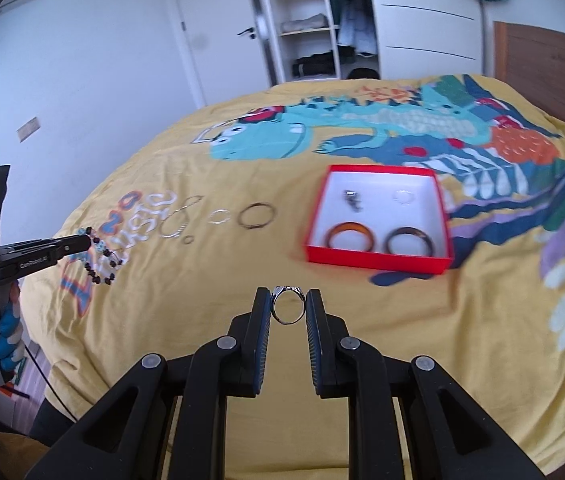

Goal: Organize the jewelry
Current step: 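Carry the bracelet and ring into the red box and open both tools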

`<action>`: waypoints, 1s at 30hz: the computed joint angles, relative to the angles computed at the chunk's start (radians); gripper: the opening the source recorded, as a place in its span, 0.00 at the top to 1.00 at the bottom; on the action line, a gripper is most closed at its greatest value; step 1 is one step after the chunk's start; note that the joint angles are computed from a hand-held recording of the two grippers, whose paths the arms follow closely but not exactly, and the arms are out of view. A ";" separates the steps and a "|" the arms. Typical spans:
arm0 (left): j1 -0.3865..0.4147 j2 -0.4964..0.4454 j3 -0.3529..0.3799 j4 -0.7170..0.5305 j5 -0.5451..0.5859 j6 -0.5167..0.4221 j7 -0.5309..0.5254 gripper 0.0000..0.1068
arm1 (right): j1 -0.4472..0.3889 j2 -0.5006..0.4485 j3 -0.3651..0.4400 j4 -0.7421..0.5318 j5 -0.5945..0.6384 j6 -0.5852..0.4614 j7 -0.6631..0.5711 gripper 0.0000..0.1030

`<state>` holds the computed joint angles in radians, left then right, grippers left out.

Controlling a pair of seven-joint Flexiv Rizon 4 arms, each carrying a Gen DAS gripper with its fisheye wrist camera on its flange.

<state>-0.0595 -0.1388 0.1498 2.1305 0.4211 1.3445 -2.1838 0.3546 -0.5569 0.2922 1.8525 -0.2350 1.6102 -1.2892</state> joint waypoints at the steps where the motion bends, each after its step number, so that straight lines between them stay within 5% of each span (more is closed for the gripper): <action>1: -0.002 -0.011 -0.008 -0.016 -0.007 -0.005 0.006 0.93 | -0.009 0.001 -0.003 -0.001 0.002 -0.003 -0.001 0.83; 15: -0.052 -0.268 -0.094 -0.312 -0.287 -0.030 0.286 0.93 | -0.088 -0.118 0.007 -0.215 0.028 -0.123 -0.058 0.83; 30: -0.086 -0.680 -0.130 -0.838 -0.508 -0.187 0.530 0.93 | -0.028 -0.505 -0.006 -0.878 0.109 -0.466 -0.222 0.83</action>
<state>-0.1454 -0.8191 0.0202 1.2922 -0.0871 1.1573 -1.6542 0.3261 -1.0620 0.2864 0.9749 -0.1256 1.1442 -1.5111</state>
